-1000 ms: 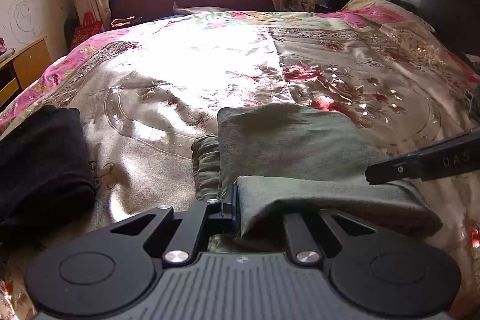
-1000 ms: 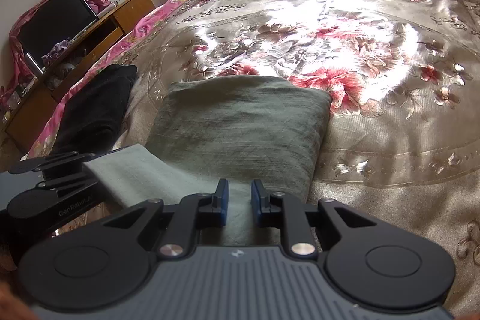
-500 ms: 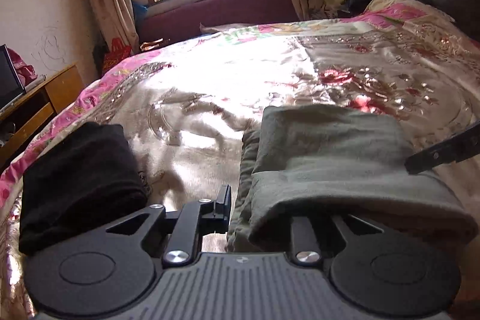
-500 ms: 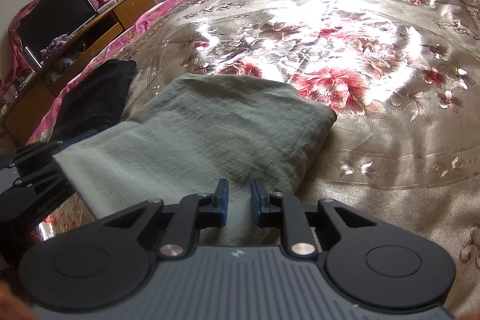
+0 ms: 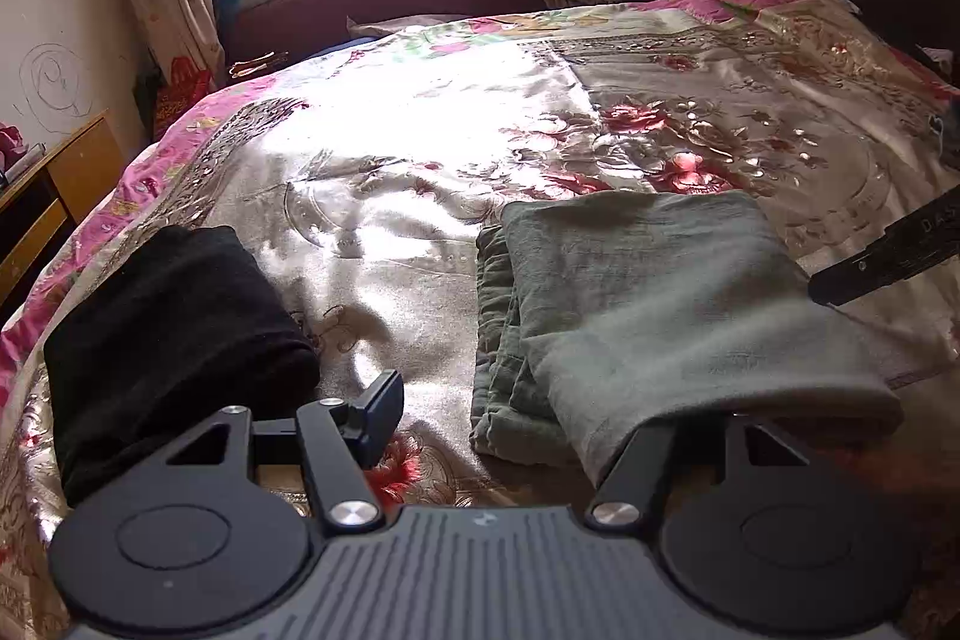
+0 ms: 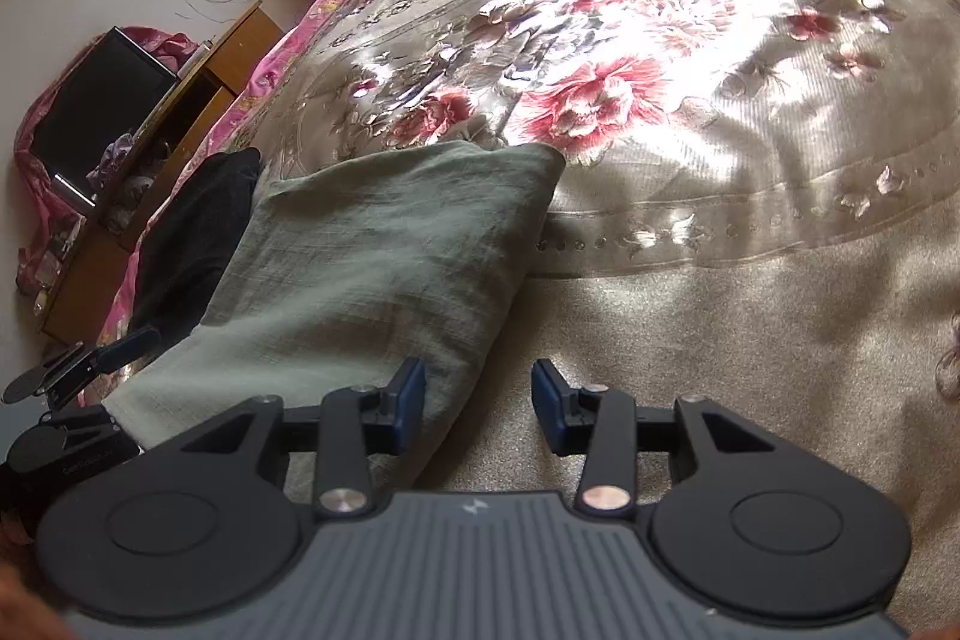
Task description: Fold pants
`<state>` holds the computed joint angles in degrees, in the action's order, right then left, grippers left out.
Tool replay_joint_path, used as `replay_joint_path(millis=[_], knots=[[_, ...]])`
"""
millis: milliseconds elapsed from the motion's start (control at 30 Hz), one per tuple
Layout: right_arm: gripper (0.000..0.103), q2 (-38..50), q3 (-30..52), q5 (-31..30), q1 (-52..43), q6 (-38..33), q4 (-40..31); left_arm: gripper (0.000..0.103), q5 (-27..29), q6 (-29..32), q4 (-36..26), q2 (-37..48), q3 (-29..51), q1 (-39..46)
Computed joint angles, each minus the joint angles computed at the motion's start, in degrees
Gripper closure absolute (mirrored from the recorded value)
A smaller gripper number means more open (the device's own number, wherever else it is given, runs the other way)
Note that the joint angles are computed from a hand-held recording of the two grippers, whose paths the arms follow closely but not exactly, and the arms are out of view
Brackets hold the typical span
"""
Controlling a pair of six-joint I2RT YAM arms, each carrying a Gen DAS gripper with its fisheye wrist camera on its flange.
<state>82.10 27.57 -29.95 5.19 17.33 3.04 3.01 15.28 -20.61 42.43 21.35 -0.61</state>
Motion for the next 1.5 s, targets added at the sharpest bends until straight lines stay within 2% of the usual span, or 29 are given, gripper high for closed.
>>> replay_joint_path(millis=[100,167,233,300,367,400,467,533,567,633,733,833,867,967,1067,1133,1267,1333,1367,1500], knots=[[0.061,2.90,1.03,-2.44,-0.52,1.82,2.46,0.018,-3.98,5.19,1.45,4.10,-0.04,-0.84],[0.060,4.65,1.28,-2.96,-0.11,3.40,4.65,0.017,-5.11,7.09,4.59,9.01,-0.70,-0.50],[0.060,7.42,2.22,-4.44,0.27,5.83,6.55,0.017,-3.60,7.04,6.90,11.71,-0.97,0.86],[0.060,9.42,3.03,-5.75,0.25,7.15,7.58,0.017,-2.67,8.02,5.71,11.99,0.39,1.24],[0.060,10.89,3.62,-6.31,0.54,7.83,8.84,0.017,1.44,8.71,4.27,11.07,2.66,2.70],[0.060,11.28,3.87,-6.09,0.73,8.23,9.07,0.017,0.51,10.11,5.65,10.66,2.49,2.09],[0.060,12.71,4.23,-6.30,1.11,10.44,10.89,0.014,-5.90,14.46,11.87,11.72,-0.14,-0.64],[0.060,14.17,4.71,-7.25,1.36,12.00,12.11,0.012,-6.86,14.21,15.21,15.14,-1.65,0.27],[0.060,14.60,4.97,-7.20,1.70,12.41,12.41,0.012,-5.60,12.95,15.48,15.46,-2.40,1.51],[0.060,14.95,5.59,-6.35,2.34,11.79,11.93,0.012,-2.47,10.67,12.59,12.84,-3.04,3.78],[0.060,15.41,6.19,-6.45,2.51,11.20,11.51,0.013,8.23,11.30,2.09,9.78,0.06,11.33],[0.061,15.96,6.04,-7.05,2.15,11.94,12.50,0.013,21.70,14.41,-9.05,19.12,8.35,22.21],[0.061,15.93,5.87,-7.13,2.02,12.19,12.69,0.013,23.63,14.66,-10.86,21.21,9.91,24.77],[0.060,15.06,5.08,-7.29,1.84,11.73,12.55,0.013,24.80,15.19,-13.40,19.69,11.07,28.62],[0.060,14.23,5.03,-6.27,2.59,10.63,11.62,0.013,26.54,14.05,-13.95,14.62,10.89,27.41],[0.060,13.66,5.37,-5.63,3.01,9.60,10.33,0.013,30.28,15.10,-15.99,14.94,12.59,27.55],[0.060,13.87,5.38,-5.99,3.10,9.27,10.46,0.013,24.08,15.10,-14.91,14.66,13.79,23.67],[0.060,14.13,5.44,-6.01,3.16,9.62,10.73,0.013,29.00,16.16,-15.52,16.27,15.05,25.63],[0.060,14.04,5.28,-6.45,2.88,9.88,10.86,0.013,29.50,16.17,-15.96,16.96,15.80,26.61],[0.060,14.53,5.41,-7.62,2.20,9.36,10.85,0.014,23.24,17.12,-16.95,16.54,16.66,29.47]])
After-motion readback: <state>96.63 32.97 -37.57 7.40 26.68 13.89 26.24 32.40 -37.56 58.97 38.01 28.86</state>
